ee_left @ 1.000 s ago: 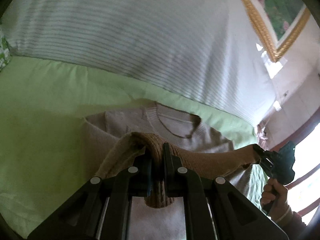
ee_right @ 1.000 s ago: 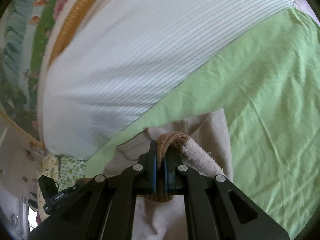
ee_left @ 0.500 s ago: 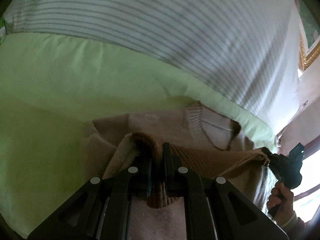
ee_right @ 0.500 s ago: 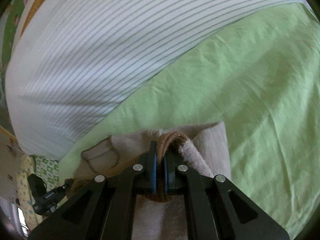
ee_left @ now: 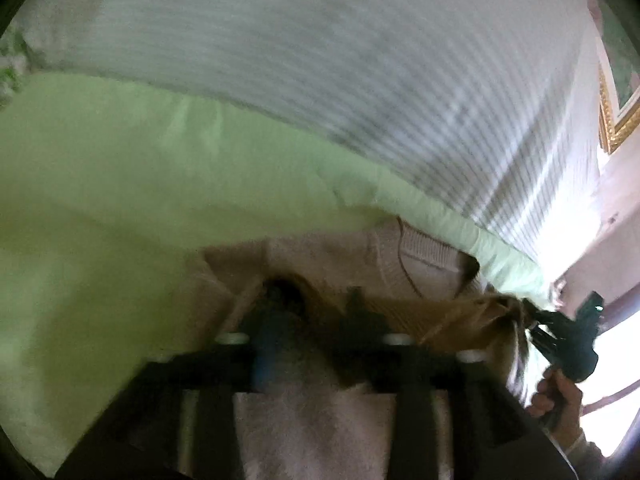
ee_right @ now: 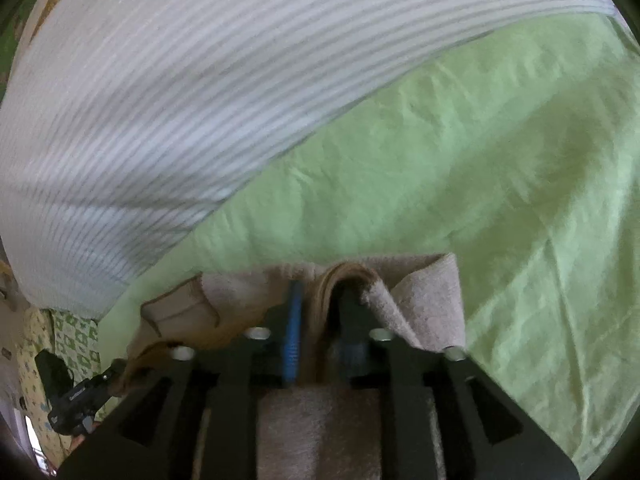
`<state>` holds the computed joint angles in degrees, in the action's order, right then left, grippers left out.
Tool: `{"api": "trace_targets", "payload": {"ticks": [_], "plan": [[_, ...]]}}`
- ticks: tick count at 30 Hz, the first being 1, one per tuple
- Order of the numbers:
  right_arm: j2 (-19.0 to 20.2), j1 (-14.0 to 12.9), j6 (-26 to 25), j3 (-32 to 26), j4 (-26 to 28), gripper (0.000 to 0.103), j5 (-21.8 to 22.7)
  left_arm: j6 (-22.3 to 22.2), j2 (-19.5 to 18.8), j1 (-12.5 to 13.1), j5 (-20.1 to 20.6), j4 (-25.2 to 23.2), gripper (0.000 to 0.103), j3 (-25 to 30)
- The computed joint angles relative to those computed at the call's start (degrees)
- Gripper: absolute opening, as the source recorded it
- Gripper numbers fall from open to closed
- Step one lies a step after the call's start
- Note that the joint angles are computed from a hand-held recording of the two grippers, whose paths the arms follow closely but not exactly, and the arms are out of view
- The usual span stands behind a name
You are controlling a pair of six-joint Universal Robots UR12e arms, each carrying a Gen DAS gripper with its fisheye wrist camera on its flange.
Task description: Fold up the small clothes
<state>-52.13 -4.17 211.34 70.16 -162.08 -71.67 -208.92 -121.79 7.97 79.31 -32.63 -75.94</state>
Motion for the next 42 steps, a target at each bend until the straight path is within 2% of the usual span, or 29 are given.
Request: {"api": "trace_targets", "payload": {"ticks": [2,4,6,8,12,14,16,20,21,22,24,26,27,28,30,31,33,35,36,37,38,39,41,42], "plan": [[-0.69,0.02,0.70,0.96,-2.60,0.061,-1.38,-0.60,1.18,-0.32,3.22,2.20,0.060,-1.13],[-1.70,-0.12,1.25,2.24,-5.07,0.061,-2.74,-0.69,2.49,-0.24,3.41,4.16,0.060,-2.44],[-2.40,-0.53,1.93,3.35,-7.00,0.061,-1.10,0.65,3.55,-0.26,1.93,5.86,0.060,-3.64],[-3.25,-0.64,1.97,4.77,-9.11,0.061,0.35,4.03,4.32,-0.74,-0.60,4.66,0.060,-4.14],[-4.94,0.12,-2.63,7.74,-10.82,0.061,4.07,11.23,4.41,-2.57,-7.59,1.31,0.060,-4.35],[-5.43,0.87,-6.53,8.60,-9.33,0.061,5.62,15.47,3.64,-3.94,-10.00,-2.05,0.060,-3.41],[-5.65,1.51,-11.52,9.15,-6.70,0.060,8.72,19.83,2.65,-5.39,-9.98,-5.39,0.060,-2.02],[-5.22,2.90,-24.14,8.09,1.67,0.054,13.75,24.26,0.30,-6.43,-11.43,-9.59,0.060,1.09],[-4.86,3.20,-26.30,7.28,4.22,0.053,14.11,25.20,-0.24,-6.68,-9.88,-10.85,0.060,1.92],[-4.30,3.49,-28.77,5.89,7.86,0.053,13.93,26.64,-1.06,-7.23,-5.93,-12.80,0.058,3.28],[-3.19,3.85,-31.14,3.90,11.67,0.051,12.64,27.91,-2.47,-7.60,-1.53,-15.06,0.052,5.31],[-1.43,4.29,-31.48,0.76,15.19,0.048,9.21,27.65,-3.23,-6.92,-0.88,-15.23,0.039,6.11],[-0.70,4.46,-31.66,-0.46,16.09,0.041,7.41,27.54,-3.48,-6.63,-0.60,-15.21,0.028,6.48],[-0.09,4.57,-32.06,-1.51,16.65,0.038,5.93,27.70,-3.87,-6.34,0.11,-15.60,0.020,7.19],[1.22,5.09,-33.18,-3.65,16.46,0.027,0.84,27.96,-4.33,-5.85,0.22,-15.59,0.019,7.84],[2.03,5.21,-32.80,-4.91,16.09,0.024,-0.97,27.94,-4.48,-5.71,1.17,-15.28,0.019,8.11],[3.00,5.31,-30.91,-6.55,15.47,0.013,-3.15,27.64,-4.57,-5.20,2.23,-14.61,0.019,8.33],[3.89,5.40,-28.13,-8.00,13.99,0.013,-6.69,25.62,-4.20,-4.37,2.86,-13.09,0.019,7.49],[4.06,5.26,-25.57,-8.88,15.74,0.013,-8.50,24.25,-4.52,-3.95,3.12,-12.83,0.020,7.89],[4.29,5.00,-22.92,-9.16,15.08,0.013,-9.68,22.72,-4.35,-3.82,5.34,-12.36,0.019,7.58],[4.41,4.48,-19.29,-9.02,14.01,0.012,-10.35,21.05,-4.01,-3.34,6.19,-11.80,0.016,6.94],[4.35,3.98,-16.60,-8.59,13.03,0.008,-9.80,19.38,-3.53,-2.65,5.36,-10.78,0.016,5.94],[3.81,3.06,-11.37,-6.95,10.58,0.000,-8.52,17.11,-2.71,-1.90,6.99,-9.48,0.013,4.32],[3.44,2.93,-10.26,-6.09,9.32,0.000,-8.65,16.38,-2.35,-1.54,6.85,-8.97,0.009,3.65]]}}
